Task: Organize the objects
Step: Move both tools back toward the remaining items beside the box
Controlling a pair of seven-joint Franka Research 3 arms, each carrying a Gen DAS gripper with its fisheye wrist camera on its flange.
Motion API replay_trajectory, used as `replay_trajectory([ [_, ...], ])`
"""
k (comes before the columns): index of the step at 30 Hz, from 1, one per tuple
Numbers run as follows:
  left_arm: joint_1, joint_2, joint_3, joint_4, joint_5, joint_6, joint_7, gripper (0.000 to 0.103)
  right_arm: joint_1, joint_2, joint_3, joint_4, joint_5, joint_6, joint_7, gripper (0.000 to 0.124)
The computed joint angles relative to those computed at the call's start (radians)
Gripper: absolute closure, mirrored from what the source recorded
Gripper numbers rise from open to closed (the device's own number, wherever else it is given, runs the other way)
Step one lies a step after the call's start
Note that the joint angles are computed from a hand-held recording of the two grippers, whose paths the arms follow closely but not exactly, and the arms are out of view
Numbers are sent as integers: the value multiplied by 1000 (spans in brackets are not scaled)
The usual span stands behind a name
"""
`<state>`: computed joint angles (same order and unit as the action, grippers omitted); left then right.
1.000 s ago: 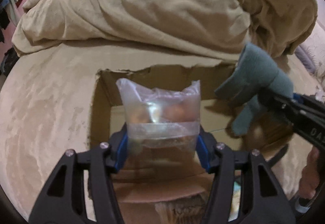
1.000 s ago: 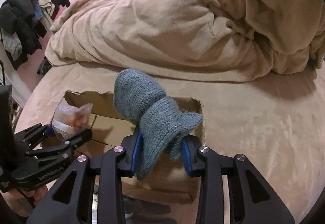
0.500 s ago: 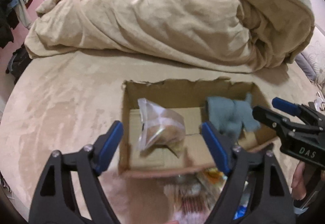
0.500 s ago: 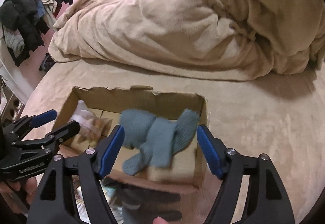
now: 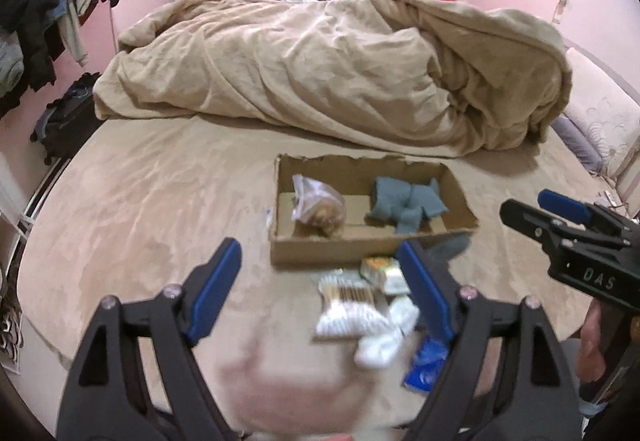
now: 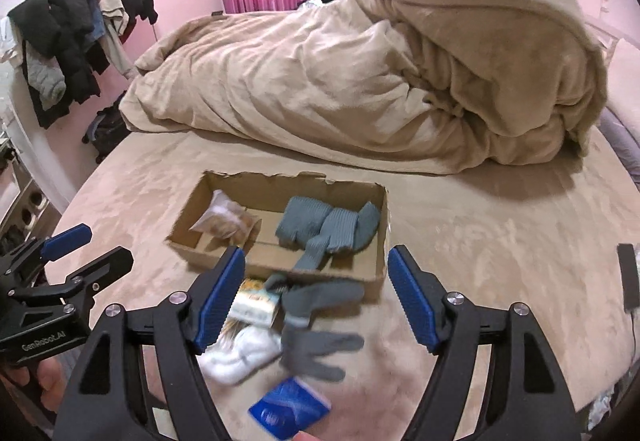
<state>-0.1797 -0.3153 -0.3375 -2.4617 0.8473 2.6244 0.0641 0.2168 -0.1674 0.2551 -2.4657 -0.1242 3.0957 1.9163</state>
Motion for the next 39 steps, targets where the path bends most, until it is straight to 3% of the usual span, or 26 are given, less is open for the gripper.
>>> replay_trajectory([
  [15,-132,-215,-60,-163,-218,-74,0,21,103,-279,-12,-228,211,-38,-50,47],
  [24,-173,-205,-64,-217,-285,-78,8,21,122,-350,7,-324,265,-74,-49,47],
  [30,-189,-165,-55,-257,-314,-46,27,21,184,-322,-33,-354,287,-83,-96,47],
  [37,-156,-84,-59,-264,-278,26,-3,16,229,-171,-65,-322,337,-59,-150,47],
  [39,-144,-50,-56,-257,-256,62,-5,14,273,-114,-106,-302,376,-53,-191,46],
])
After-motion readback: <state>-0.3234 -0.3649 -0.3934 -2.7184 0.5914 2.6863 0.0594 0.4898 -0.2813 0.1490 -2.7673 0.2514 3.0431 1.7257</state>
